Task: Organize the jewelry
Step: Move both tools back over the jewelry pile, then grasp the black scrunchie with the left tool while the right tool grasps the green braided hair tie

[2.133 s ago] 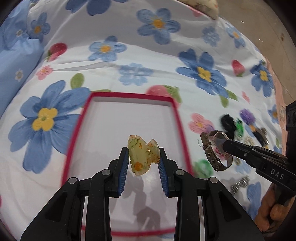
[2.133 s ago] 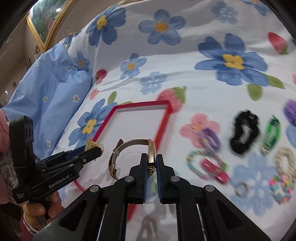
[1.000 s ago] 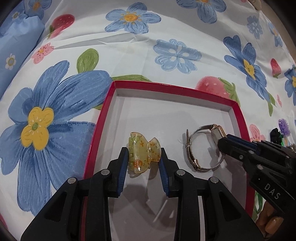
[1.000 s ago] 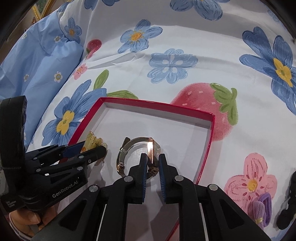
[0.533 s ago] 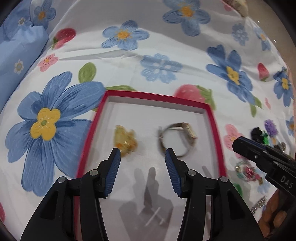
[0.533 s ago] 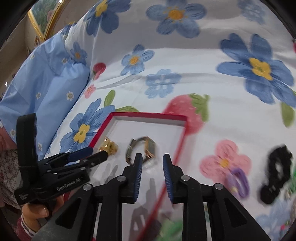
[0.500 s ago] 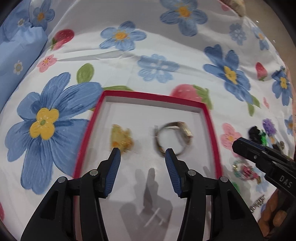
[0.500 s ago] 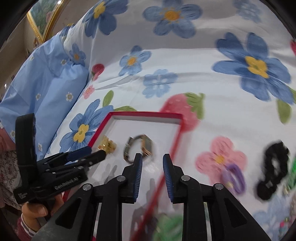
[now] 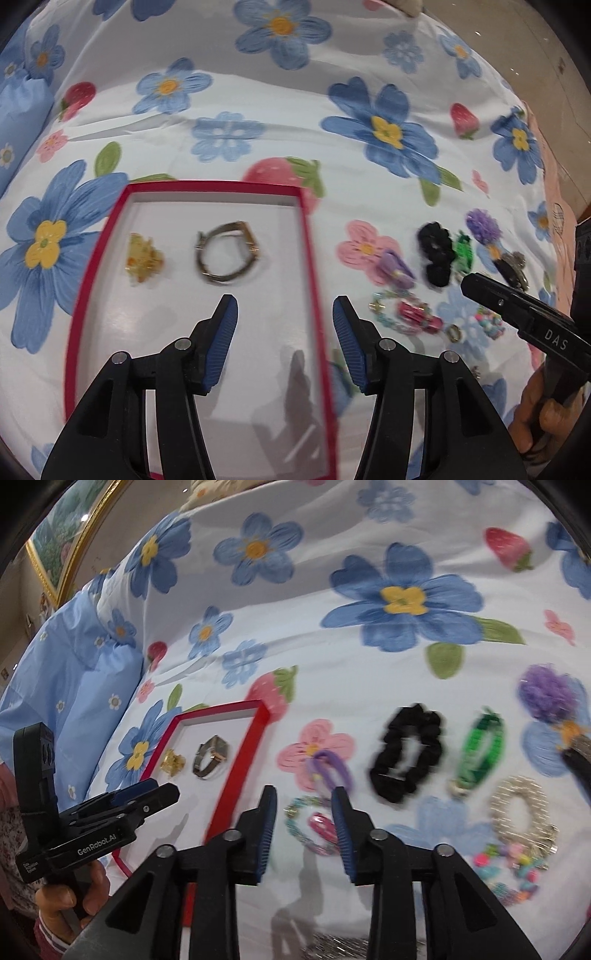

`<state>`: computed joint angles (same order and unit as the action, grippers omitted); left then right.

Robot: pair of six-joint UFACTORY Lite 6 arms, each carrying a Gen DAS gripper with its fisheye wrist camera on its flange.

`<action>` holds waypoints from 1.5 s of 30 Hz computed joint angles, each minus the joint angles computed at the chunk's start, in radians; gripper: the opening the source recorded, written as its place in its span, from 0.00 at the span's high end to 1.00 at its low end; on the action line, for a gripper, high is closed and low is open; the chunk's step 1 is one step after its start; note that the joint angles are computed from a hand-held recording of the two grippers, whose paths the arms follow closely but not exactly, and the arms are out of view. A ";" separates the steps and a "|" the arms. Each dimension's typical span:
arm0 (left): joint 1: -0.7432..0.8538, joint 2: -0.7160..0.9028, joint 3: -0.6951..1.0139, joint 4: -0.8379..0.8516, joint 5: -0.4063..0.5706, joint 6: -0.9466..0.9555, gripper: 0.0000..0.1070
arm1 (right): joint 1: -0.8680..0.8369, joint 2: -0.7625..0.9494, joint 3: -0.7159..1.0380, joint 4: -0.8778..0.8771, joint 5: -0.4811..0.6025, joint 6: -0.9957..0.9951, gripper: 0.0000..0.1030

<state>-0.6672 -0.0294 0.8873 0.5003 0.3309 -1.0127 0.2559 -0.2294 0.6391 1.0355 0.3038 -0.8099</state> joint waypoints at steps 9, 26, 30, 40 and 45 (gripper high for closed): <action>-0.160 0.157 0.185 0.053 0.036 -0.082 0.44 | -0.317 -0.150 -0.105 -0.030 0.144 -0.108 0.62; -0.197 0.413 0.483 -0.055 0.082 0.046 0.44 | -0.568 -0.036 -0.056 0.063 0.238 -0.328 0.61; -0.193 0.494 0.577 -0.102 0.090 0.100 0.44 | -0.555 0.032 -0.009 0.082 0.217 -0.343 0.61; -0.163 0.778 0.901 -0.250 0.149 0.279 0.44 | -0.505 0.266 0.143 0.143 0.144 -0.396 0.62; -0.157 0.920 1.083 -0.308 0.208 0.364 0.50 | -0.467 0.383 0.219 0.138 0.103 -0.390 0.65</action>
<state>-0.8242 0.8908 1.9703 0.1923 0.5389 -0.6491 -0.2111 0.1536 0.8577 1.1735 0.4070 -1.1996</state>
